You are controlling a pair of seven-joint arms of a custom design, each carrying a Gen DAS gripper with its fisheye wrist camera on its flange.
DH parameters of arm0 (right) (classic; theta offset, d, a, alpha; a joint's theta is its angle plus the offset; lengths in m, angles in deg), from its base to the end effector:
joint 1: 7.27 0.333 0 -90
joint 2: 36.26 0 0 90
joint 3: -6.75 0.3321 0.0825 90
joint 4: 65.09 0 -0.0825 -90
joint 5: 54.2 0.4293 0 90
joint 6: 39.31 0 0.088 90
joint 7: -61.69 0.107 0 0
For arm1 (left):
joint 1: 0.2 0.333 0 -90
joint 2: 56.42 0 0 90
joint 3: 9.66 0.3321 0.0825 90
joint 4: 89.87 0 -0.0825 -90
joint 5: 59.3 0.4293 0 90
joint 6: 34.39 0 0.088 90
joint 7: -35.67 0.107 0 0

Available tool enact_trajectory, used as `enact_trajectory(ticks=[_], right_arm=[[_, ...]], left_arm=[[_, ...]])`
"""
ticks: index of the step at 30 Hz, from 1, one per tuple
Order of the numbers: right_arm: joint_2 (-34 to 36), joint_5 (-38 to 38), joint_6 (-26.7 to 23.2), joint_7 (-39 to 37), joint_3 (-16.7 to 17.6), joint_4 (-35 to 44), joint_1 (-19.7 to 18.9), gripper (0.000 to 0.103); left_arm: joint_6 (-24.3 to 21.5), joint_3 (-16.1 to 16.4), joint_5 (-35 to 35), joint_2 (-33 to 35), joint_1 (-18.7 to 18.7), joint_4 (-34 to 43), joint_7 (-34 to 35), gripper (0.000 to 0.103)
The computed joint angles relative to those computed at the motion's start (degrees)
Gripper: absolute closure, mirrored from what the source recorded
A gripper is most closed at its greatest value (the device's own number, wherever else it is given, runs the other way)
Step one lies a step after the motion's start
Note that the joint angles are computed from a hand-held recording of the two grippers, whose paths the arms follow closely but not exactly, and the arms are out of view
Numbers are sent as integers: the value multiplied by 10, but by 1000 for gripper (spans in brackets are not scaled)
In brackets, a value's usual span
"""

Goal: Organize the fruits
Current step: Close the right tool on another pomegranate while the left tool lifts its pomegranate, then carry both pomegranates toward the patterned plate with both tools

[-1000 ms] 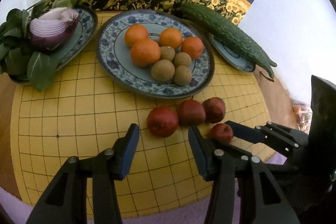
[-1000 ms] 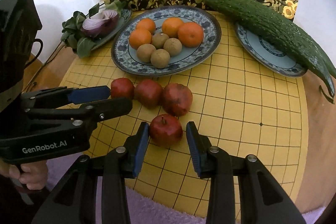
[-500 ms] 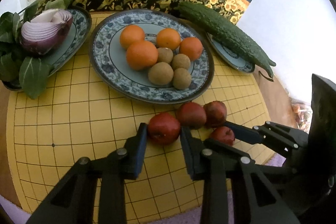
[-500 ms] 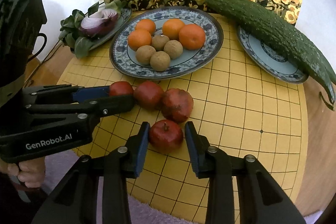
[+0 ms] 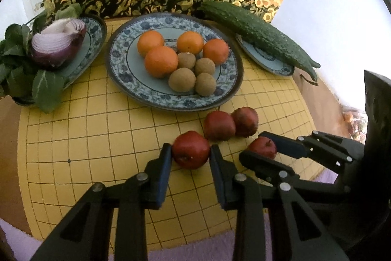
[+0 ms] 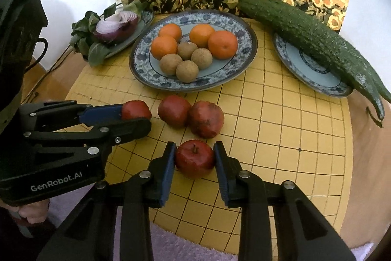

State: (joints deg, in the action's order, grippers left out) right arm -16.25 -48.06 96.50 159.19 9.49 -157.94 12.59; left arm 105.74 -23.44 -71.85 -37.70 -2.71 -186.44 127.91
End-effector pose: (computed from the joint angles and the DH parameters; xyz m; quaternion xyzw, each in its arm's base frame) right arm 0.6857 0.2822 0.4622 -0.7563 0.6212 -0.0542 0.1981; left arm 0.7075 -0.1876 0.4582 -0.6293 0.7364 -0.2457 0.0364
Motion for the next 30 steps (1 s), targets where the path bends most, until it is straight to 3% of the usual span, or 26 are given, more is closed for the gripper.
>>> enact_trajectory(ticks=[30], right_arm=[[-41, -60, 44, 32, -6, 0, 9, 71]], left_arm=[[76, 11, 3, -74, -7, -48, 16, 71]])
